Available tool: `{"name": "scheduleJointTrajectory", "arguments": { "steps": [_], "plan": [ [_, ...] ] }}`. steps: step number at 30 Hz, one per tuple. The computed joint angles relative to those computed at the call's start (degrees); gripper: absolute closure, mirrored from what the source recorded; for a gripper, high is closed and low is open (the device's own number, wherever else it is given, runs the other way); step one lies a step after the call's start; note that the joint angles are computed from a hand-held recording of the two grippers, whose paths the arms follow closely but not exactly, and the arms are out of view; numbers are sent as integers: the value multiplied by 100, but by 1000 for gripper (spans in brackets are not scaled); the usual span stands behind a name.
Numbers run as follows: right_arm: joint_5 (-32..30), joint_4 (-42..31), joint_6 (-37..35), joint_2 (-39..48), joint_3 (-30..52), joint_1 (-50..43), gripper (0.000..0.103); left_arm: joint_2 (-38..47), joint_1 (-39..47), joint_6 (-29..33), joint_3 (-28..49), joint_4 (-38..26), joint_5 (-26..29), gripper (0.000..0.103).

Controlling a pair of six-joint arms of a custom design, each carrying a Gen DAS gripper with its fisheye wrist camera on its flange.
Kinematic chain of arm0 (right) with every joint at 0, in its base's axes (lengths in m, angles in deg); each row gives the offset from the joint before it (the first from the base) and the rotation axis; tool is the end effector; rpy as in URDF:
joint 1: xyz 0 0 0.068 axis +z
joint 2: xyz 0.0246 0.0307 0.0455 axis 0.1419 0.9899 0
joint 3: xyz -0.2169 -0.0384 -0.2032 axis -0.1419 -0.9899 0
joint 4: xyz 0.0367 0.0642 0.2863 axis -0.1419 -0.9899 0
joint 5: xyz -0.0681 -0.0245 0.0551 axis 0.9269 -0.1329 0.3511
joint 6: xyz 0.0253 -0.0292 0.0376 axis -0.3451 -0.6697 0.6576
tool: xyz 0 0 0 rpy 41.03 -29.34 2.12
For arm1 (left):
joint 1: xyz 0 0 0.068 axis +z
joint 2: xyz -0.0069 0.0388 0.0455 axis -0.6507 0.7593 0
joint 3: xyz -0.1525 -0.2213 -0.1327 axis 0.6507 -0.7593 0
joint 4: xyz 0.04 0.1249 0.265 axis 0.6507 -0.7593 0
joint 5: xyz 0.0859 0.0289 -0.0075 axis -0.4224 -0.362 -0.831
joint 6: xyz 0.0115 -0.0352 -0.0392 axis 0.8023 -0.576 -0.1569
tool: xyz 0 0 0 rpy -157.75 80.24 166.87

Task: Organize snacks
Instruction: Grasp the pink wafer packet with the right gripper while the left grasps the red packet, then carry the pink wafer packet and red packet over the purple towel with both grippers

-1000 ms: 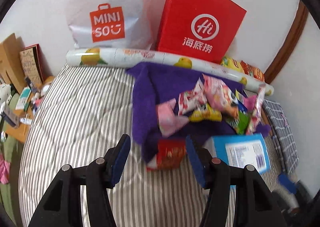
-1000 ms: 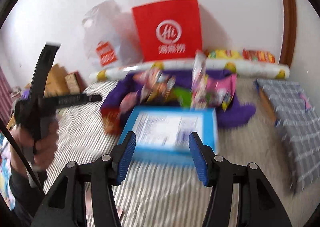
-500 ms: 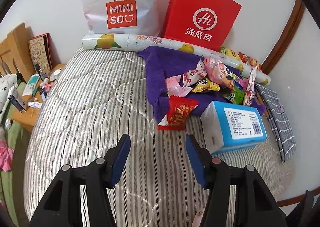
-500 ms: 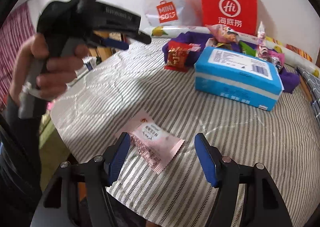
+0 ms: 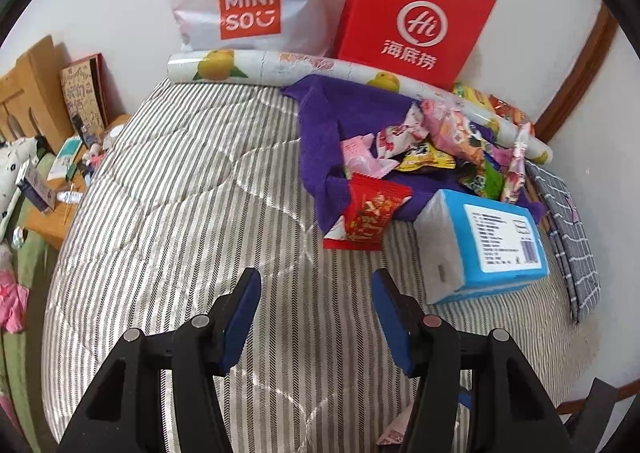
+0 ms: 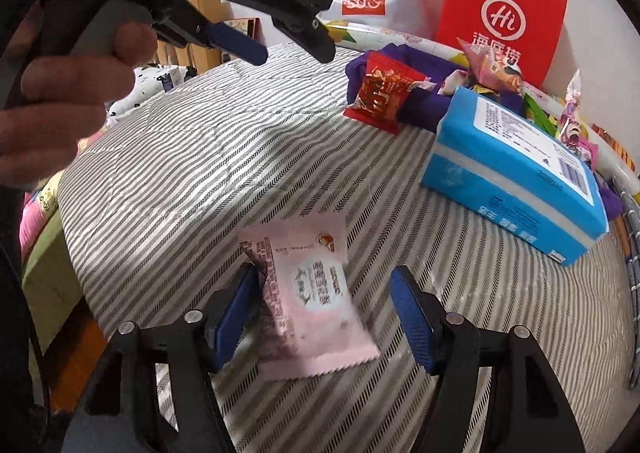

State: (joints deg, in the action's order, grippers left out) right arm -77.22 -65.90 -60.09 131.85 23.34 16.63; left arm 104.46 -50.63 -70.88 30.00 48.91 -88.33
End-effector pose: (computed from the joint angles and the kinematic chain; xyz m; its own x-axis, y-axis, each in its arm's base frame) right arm 0.3108 0.0652 0.1947 -0.3413 -0.6821 -0.6468 -0.8933 0.4495 -0.0027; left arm 0.2940 -0.0428 0.2683 -0.6580 -0.5395 -0.5254 -0.5352 0.8258 -0.1778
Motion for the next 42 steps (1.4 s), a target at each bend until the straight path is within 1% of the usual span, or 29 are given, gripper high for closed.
{"name": "scheduleJointTrajectory", "arguments": {
  "steps": [1,2,3,4,8,11,14,16,17,19,22,26,28,33,38,42],
  "plan": [
    [-113,-209,11,134,164,-65,42,4,26,-1,-41,74,43,48],
    [-159,-185,69,138,179,-149,62,5,45,20,-92,183,88,48],
    [-120,-167,123,149,206,-211,62,35,51,58,-131,305,111,48],
    [-144,-330,143,292,397,-330,63,92,46,89,-133,377,107,48],
    [-482,-502,448,657,939,-898,63,543,46,284,15,652,179,48],
    [-433,-314,430,861,1203,-1274,63,984,108,405,230,793,265,48],
    [-233,-7,552,1176,1464,-1493,63,1393,117,453,475,897,123,48],
    [-230,-53,722,1409,1711,-1593,63,1566,76,438,535,1050,-137,48],
    [-299,-92,826,1622,1906,-1624,63,1629,73,442,547,1128,-175,48],
    [-354,-168,877,1804,2072,-1637,63,1722,96,469,534,1324,-49,48],
    [-248,114,1034,1873,1978,-1562,63,1833,84,500,544,1460,-112,48],
    [-239,212,1106,1886,1962,-1544,62,1770,85,507,322,1839,-237,61],
    [-182,188,1109,1928,1990,-1521,62,1670,110,422,124,2112,-207,61],
    [-109,347,1115,1863,1879,-1499,62,1535,63,410,-78,2320,-279,62],
    [106,637,995,1696,1625,-1410,61,1604,35,290,-37,2297,-372,62],
    [113,601,995,1712,1655,-1411,60,1584,48,225,-64,2324,-339,61]
  ]
}}
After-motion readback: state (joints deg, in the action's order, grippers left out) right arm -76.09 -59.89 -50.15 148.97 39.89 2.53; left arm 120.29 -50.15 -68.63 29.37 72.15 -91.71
